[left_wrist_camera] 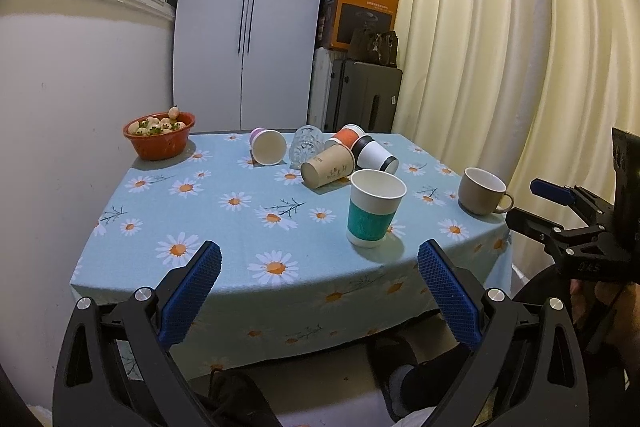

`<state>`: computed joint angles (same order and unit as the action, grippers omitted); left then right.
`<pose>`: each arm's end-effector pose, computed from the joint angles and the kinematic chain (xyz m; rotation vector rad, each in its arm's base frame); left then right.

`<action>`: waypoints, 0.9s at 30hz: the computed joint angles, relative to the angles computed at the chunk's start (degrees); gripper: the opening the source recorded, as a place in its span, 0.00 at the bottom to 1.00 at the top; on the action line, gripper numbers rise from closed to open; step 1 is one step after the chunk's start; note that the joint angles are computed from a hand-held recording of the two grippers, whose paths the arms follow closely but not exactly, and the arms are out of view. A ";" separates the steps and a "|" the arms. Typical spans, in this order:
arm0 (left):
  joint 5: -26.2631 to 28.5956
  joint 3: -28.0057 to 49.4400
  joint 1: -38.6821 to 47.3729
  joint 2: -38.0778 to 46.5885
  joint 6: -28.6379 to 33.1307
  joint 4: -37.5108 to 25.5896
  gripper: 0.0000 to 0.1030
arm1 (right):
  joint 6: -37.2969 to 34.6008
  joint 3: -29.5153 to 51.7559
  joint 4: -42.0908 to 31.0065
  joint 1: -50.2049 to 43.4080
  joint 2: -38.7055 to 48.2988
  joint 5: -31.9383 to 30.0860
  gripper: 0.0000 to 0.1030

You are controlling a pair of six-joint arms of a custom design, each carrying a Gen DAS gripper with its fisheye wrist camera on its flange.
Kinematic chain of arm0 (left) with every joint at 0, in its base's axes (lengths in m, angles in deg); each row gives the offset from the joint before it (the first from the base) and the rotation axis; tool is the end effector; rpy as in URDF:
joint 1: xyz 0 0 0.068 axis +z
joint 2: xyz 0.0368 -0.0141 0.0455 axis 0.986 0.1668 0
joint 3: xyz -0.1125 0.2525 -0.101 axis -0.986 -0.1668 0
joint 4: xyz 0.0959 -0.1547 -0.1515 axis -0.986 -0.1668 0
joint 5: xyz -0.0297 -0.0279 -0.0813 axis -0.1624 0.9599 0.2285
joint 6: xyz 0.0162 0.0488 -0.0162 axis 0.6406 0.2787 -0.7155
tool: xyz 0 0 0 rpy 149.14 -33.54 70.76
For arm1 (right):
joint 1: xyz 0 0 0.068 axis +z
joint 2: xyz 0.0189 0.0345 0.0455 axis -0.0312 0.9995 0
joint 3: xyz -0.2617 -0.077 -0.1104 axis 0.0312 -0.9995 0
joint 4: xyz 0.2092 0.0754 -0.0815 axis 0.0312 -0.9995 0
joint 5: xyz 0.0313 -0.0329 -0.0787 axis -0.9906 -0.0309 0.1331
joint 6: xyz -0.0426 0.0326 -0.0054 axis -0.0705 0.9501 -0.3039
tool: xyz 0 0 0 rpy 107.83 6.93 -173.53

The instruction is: Flip cup upright

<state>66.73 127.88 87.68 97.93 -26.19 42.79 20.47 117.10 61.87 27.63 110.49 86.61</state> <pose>0.2701 0.0198 0.2915 0.2442 2.0502 -0.2874 0.2857 0.1510 0.2899 -0.2825 2.0448 0.1096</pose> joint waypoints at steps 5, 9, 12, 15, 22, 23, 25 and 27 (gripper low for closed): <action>-0.29 0.00 -0.50 -0.03 0.59 -0.44 0.94 | -0.21 -0.17 0.00 0.22 -0.15 0.42 0.95; 0.13 0.03 -0.17 0.09 0.19 -0.38 0.93 | -0.41 -0.16 -0.07 0.57 -0.10 0.78 0.95; 0.32 -0.09 0.00 0.11 0.04 -0.23 0.93 | -0.12 0.15 -0.59 0.33 0.00 0.28 0.95; 0.66 -0.04 0.17 0.16 0.19 -0.28 0.93 | -0.21 -0.18 -0.09 0.45 -0.36 0.23 0.95; 0.63 -0.09 0.13 0.21 -0.34 0.14 0.94 | -0.05 -0.15 -0.21 0.49 -0.39 0.15 0.95; 0.70 -0.08 0.18 0.16 -0.29 0.02 0.94 | 0.11 -0.02 -0.51 0.44 -0.36 -0.03 0.95; 0.50 -0.18 0.01 0.00 -0.15 0.02 0.94 | 0.34 0.27 -1.07 0.36 -0.25 -0.20 0.95; 0.49 -0.25 -0.06 -0.10 -0.21 0.14 0.94 | 0.27 0.29 -1.02 0.40 -0.26 -0.10 0.95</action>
